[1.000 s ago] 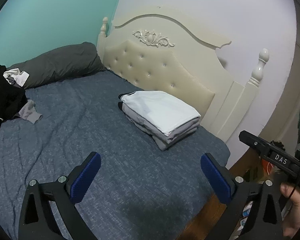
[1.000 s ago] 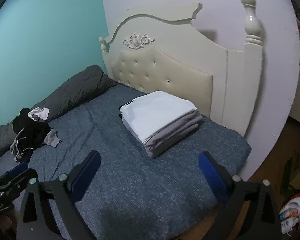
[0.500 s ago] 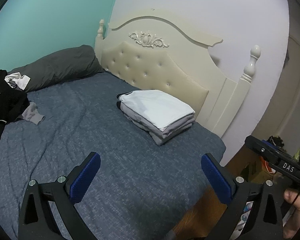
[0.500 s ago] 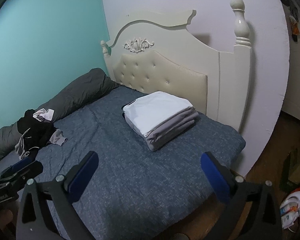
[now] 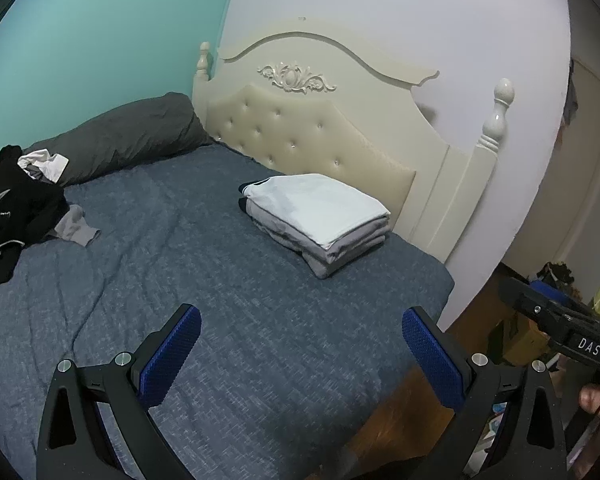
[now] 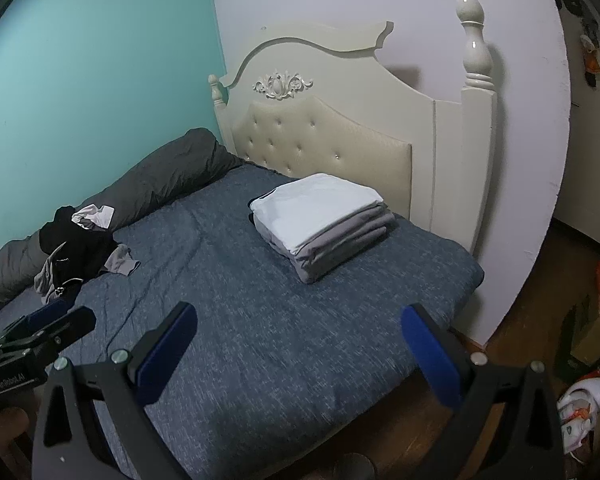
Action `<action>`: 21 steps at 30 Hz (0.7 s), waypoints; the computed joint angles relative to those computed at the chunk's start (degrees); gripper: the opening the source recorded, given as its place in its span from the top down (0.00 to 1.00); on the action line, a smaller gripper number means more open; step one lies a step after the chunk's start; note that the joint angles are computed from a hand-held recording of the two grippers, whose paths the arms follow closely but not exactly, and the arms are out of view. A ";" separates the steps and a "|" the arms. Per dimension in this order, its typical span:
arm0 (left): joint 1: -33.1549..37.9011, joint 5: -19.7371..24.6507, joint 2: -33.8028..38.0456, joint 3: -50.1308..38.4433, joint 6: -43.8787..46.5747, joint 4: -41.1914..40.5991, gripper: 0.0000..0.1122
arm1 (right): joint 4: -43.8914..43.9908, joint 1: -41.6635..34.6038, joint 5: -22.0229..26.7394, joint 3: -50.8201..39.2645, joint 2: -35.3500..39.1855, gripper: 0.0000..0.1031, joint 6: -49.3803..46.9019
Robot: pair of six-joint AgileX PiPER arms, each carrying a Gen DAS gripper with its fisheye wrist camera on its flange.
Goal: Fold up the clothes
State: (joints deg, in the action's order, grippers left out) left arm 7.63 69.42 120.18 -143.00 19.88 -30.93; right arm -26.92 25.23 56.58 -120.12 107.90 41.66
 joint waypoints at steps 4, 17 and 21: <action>0.07 -1.62 -2.43 4.36 1.19 -0.04 0.09 | -0.43 0.45 -0.99 3.33 -1.75 0.01 1.13; -0.31 -7.25 -8.75 16.85 5.33 -0.01 0.09 | -0.26 1.08 -2.89 7.95 -4.12 0.01 2.66; -0.38 -8.82 -10.28 19.72 6.19 -0.04 0.09 | -0.34 1.24 -3.02 8.34 -4.31 0.01 2.79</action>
